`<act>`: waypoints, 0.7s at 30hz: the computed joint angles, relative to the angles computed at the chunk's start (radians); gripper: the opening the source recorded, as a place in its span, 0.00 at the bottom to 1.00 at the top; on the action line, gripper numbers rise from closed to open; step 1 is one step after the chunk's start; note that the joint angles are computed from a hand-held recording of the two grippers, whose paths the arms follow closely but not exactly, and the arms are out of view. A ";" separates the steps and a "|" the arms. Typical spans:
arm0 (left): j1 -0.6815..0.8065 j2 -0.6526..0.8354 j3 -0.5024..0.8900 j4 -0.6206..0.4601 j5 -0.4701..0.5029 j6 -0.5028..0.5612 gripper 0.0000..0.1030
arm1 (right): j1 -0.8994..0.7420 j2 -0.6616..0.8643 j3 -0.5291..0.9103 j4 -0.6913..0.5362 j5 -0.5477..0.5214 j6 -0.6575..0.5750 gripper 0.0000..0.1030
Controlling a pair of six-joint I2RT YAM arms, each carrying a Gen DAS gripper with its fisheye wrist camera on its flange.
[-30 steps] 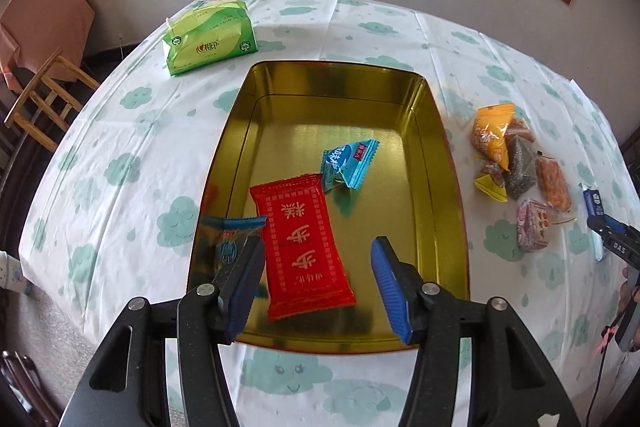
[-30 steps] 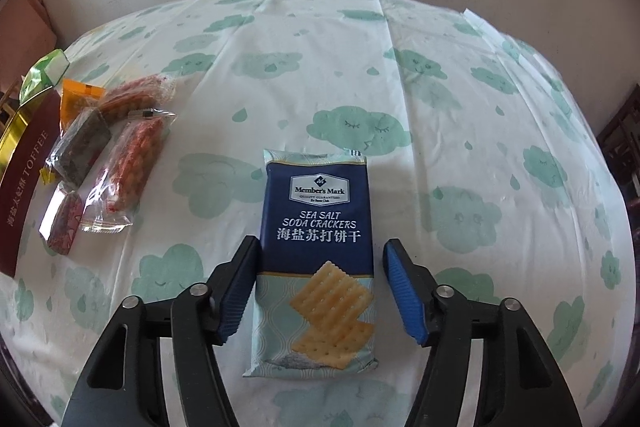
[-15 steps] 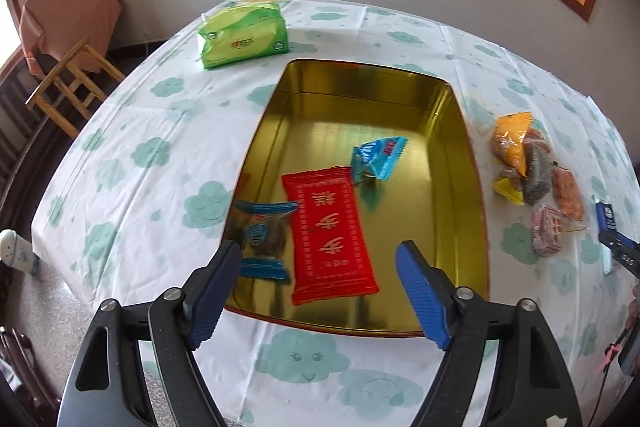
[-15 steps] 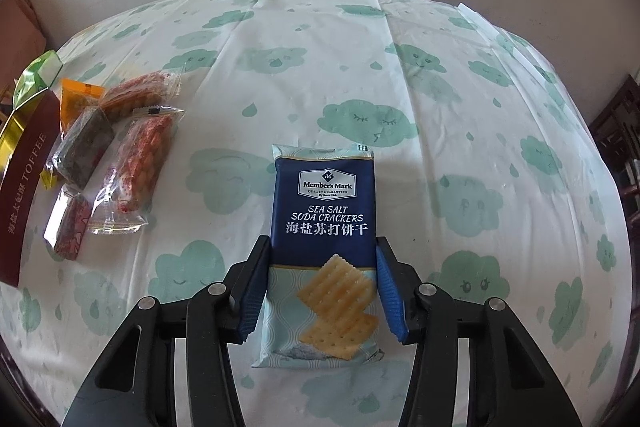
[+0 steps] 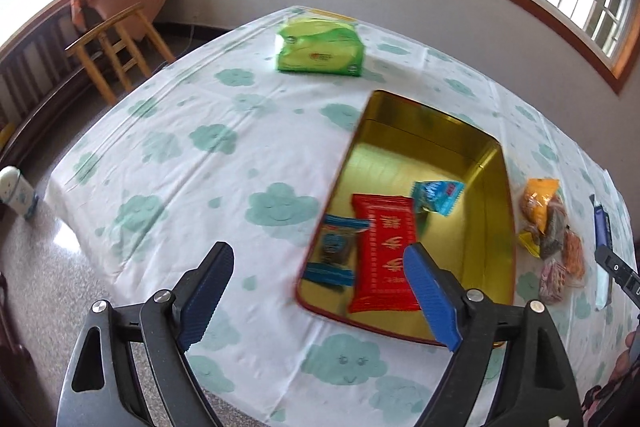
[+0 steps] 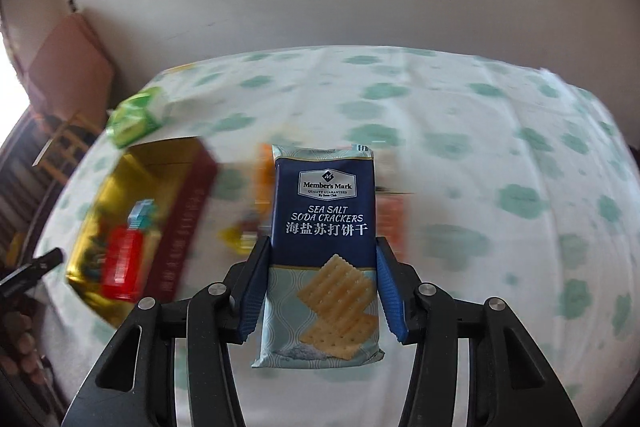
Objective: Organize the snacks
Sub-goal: 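Withdraw the left gripper while the right gripper carries the crackers over the tin, then lower the crackers pack into the tin and open the right gripper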
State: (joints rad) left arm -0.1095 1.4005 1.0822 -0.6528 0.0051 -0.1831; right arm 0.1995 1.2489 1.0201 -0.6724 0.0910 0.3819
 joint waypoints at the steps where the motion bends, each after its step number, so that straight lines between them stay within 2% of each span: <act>1: 0.015 -0.005 -0.001 -0.008 -0.004 -0.004 0.82 | 0.041 0.024 0.015 0.013 0.004 0.022 0.49; 6: 0.083 -0.005 0.000 -0.017 -0.031 -0.003 0.82 | 0.236 0.199 0.137 0.076 0.029 0.110 0.49; 10: 0.133 0.002 -0.005 -0.018 -0.027 0.000 0.82 | 0.316 0.304 0.210 0.091 0.041 0.131 0.49; 14: 0.155 0.003 -0.013 -0.013 -0.025 0.017 0.82 | 0.356 0.381 0.262 0.098 0.062 0.136 0.49; 21: 0.179 0.013 -0.008 -0.012 -0.007 0.030 0.82 | 0.377 0.431 0.275 0.096 0.084 0.138 0.49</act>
State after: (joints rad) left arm 0.0694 1.4133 1.0739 -0.6652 -0.0017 -0.1534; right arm 0.5760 1.6797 1.2952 -0.5759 0.1751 0.5201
